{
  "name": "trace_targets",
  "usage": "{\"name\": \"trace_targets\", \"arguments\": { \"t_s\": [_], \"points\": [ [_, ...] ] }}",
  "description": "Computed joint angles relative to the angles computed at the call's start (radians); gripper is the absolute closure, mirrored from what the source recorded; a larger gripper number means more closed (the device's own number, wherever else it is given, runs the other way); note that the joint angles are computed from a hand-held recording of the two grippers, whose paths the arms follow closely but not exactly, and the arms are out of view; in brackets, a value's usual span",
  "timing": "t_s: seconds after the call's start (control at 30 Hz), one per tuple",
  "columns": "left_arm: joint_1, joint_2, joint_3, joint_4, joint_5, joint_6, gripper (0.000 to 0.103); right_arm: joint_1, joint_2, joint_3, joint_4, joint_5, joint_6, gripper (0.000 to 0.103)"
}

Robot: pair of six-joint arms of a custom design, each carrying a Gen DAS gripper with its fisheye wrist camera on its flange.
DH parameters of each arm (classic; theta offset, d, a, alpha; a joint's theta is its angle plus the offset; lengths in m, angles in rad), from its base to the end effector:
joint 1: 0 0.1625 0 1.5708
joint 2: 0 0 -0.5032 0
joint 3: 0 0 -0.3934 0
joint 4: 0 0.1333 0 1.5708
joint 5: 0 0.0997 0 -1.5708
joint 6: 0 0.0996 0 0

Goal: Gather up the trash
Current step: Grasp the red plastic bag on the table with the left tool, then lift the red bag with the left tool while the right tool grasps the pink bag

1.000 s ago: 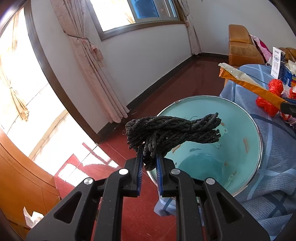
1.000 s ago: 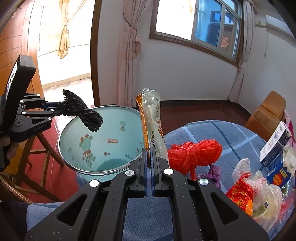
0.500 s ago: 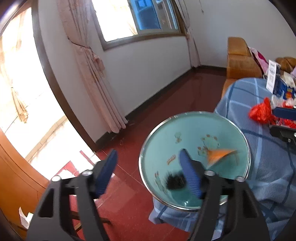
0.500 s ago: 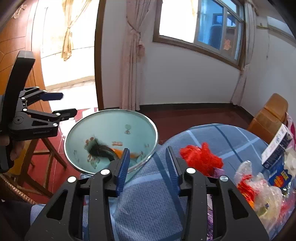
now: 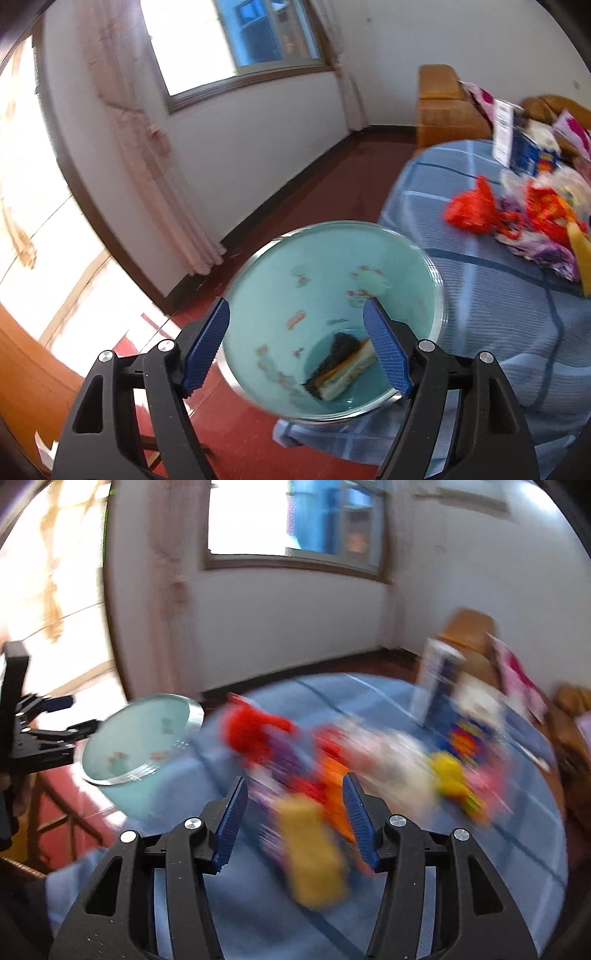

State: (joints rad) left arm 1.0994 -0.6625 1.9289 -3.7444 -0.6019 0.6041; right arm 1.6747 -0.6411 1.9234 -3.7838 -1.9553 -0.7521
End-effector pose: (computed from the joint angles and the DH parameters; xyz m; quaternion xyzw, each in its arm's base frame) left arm -0.0899 -0.6506 0.1405 0.2322 0.7877 -0.3592 0.4434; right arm 0.1627 -0.6354 0.1111 0.2861 -0.8337 0.3632 0.3021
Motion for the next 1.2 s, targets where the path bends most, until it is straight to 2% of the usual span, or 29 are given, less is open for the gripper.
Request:
{"name": "trace_targets", "arguments": {
  "t_s": [0.1,0.27,0.33,0.43,0.67,0.7,0.73,0.77,0.8,0.83,1.0,1.2],
  "points": [
    [-0.017,0.028,-0.011,0.043,-0.025,-0.018,0.029,-0.041,-0.039,0.05,-0.056,-0.044,0.047,0.049],
    [-0.052,0.1,-0.051,0.026,-0.053,0.03,0.029,-0.097,-0.071,0.111,-0.144,-0.091,0.103,0.049],
    [-0.059,0.122,-0.08,0.056,-0.06,0.011,0.029,-0.117,-0.072,0.123,-0.18,-0.11,0.122,0.049],
    [-0.065,0.152,-0.134,0.078,-0.074,-0.004,0.029,-0.145,-0.081,0.132,-0.204,-0.111,0.163,0.049],
    [-0.057,0.213,-0.275,0.164,-0.101,-0.048,0.029,-0.175,-0.1,0.129,-0.23,-0.097,0.193,0.046],
    [-0.051,0.218,-0.289,0.191,-0.112,-0.062,0.036,-0.178,-0.103,0.127,-0.228,-0.092,0.205,0.046],
    [-0.04,0.214,-0.3,0.259,-0.142,-0.099,0.054,-0.18,-0.106,0.124,-0.225,-0.089,0.213,0.046],
    [-0.03,0.209,-0.312,0.335,-0.157,-0.143,0.065,-0.183,-0.109,0.119,-0.22,-0.085,0.224,0.046],
    [-0.02,0.198,-0.317,0.41,-0.181,-0.198,0.086,-0.183,-0.111,0.117,-0.215,-0.084,0.233,0.046],
    [-0.012,0.189,-0.319,0.453,-0.206,-0.233,0.096,-0.184,-0.114,0.116,-0.21,-0.08,0.242,0.045],
    [-0.016,0.166,-0.273,0.407,-0.222,-0.206,0.099,-0.18,-0.118,0.11,-0.21,-0.075,0.268,0.045],
    [-0.037,0.111,-0.188,0.272,-0.208,-0.135,0.1,-0.174,-0.12,0.072,-0.183,-0.087,0.287,0.045]
  ]
}}
